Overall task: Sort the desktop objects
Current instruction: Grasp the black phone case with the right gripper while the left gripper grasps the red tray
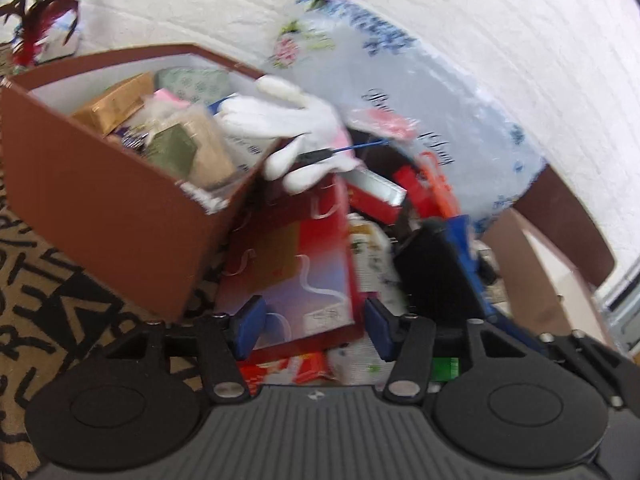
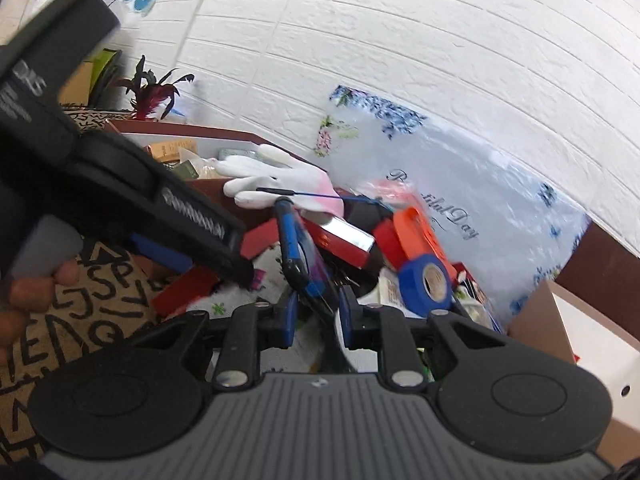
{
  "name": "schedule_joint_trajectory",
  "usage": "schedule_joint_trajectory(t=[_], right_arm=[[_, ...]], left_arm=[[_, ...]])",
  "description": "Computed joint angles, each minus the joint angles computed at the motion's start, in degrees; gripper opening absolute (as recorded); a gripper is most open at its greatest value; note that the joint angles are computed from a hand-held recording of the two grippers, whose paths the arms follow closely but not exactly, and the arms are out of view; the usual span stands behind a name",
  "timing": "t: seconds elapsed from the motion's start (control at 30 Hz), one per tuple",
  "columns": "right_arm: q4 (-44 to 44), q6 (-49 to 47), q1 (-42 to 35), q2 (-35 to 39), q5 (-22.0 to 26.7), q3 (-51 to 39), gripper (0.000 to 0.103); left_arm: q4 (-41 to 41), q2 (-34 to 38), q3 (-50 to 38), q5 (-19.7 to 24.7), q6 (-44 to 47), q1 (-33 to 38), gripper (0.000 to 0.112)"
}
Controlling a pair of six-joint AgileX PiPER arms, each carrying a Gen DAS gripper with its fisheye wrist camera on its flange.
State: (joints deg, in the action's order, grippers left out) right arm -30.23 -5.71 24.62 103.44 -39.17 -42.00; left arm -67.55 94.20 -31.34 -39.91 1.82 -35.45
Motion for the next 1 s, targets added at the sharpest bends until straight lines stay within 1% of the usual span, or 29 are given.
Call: schedule_joint_trajectory(t=[0.07,0.1,0.13,0.17,0.2,0.23,0.27,0.3,0.37,0.43,0.5,0.53,0.57,0.6,0.63,0.67,0.73,0.8,0.83,0.93,0.97,1.0], right_arm=[[-2.2,2.9,-0.5,-0.5,1.2,-0.5,0.017],[-2.7,3.5,-1.0,-0.9,0.6,-0.1,0.011],[-2.0,2.7,-1.3,-1.5,-0.6,0.8,0.008],[-2.0,2.5,-1.9,-2.4,-1.9,1.9,0.007],[-3.9,4.4,-3.1,-3.4,-3.1,2.7,0.005],[-6.0,6.9,-4.4,-4.3,-4.0,3.2,0.005],[-8.3,9.3,-5.8,-5.6,-4.6,3.8,0.005],[-9.9,10.8,-7.1,-6.9,-5.2,4.6,0.005],[-14.1,15.0,-9.9,-9.5,-5.8,5.6,0.005],[-20.0,21.2,-13.5,-12.0,-6.6,6.5,0.003],[-26.7,28.1,-17.3,-14.1,-6.6,6.8,0.002],[-28.9,30.5,-18.9,-14.8,-6.4,7.2,0.002],[-30.4,31.9,-20.5,-15.3,-6.2,7.7,0.002],[-31.7,32.6,-21.9,-15.4,-6.2,8.2,0.002],[-32.3,32.4,-23.0,-15.3,-5.9,8.7,0.002],[-31.9,31.3,-23.7,-14.8,-5.4,9.5,0.002],[-32.5,31.5,-25.0,-13.4,-4.0,10.0,0.002],[-30.5,29.7,-26.0,-12.0,-3.7,10.8,0.002],[-30.3,29.9,-26.3,-11.4,-3.3,10.8,0.003],[-29.6,30.0,-26.6,-10.0,-2.3,10.5,0.003],[-29.2,29.4,-26.4,-9.7,-2.1,10.6,0.003],[-29.2,29.3,-26.1,-9.3,-1.7,10.4,0.004]], left_arm=[[0.1,-0.9,1.0,-0.9,-0.8,-0.5,0.049],[-2.0,-1.4,1.0,-2.3,1.3,-1.7,0.043],[-4.8,-1.8,0.6,-3.6,4.1,-2.9,0.037],[-6.1,-2.3,0.5,-4.3,5.6,-3.6,0.034],[-5.1,-3.0,1.0,-4.3,4.8,-3.8,0.028],[-1.8,-3.9,2.2,-3.9,1.8,-3.6,0.005],[1.1,-5.0,3.3,-3.5,-1.6,-3.7,0.000],[1.8,-5.6,3.7,-3.0,-2.6,-3.8,0.000],[-1.6,-5.6,3.3,-3.7,0.1,-5.6,0.000],[-4.9,-5.0,2.5,-5.1,2.2,-7.6,0.000],[-9.8,-3.7,0.6,-7.8,6.8,-9.7,0.000],[-12.5,-2.7,-0.8,-9.4,9.8,-10.7,0.005],[-13.5,-2.1,-1.9,-9.6,11.7,-10.7,0.009],[-12.3,-2.1,-2.1,-8.4,11.8,-9.9,0.023],[-11.1,-2.1,-2.4,-7.1,11.7,-8.8,0.039],[-11.4,-1.5,-3.4,-6.5,12.7,-8.2,0.042],[-13.8,0.4,-5.9,-6.3,16.8,-7.0,0.042],[-16.0,2.0,-7.7,-4.9,19.7,-5.2,0.042],[-17.2,2.5,-8.1,-4.1,20.4,-4.3,0.046],[-13.6,2.5,-6.2,-1.6,14.2,-1.7,0.059],[-12.5,2.2,-5.5,-1.2,12.7,-1.3,0.059],[-11.6,1.8,-5.1,-0.9,11.9,-1.1,0.055]])
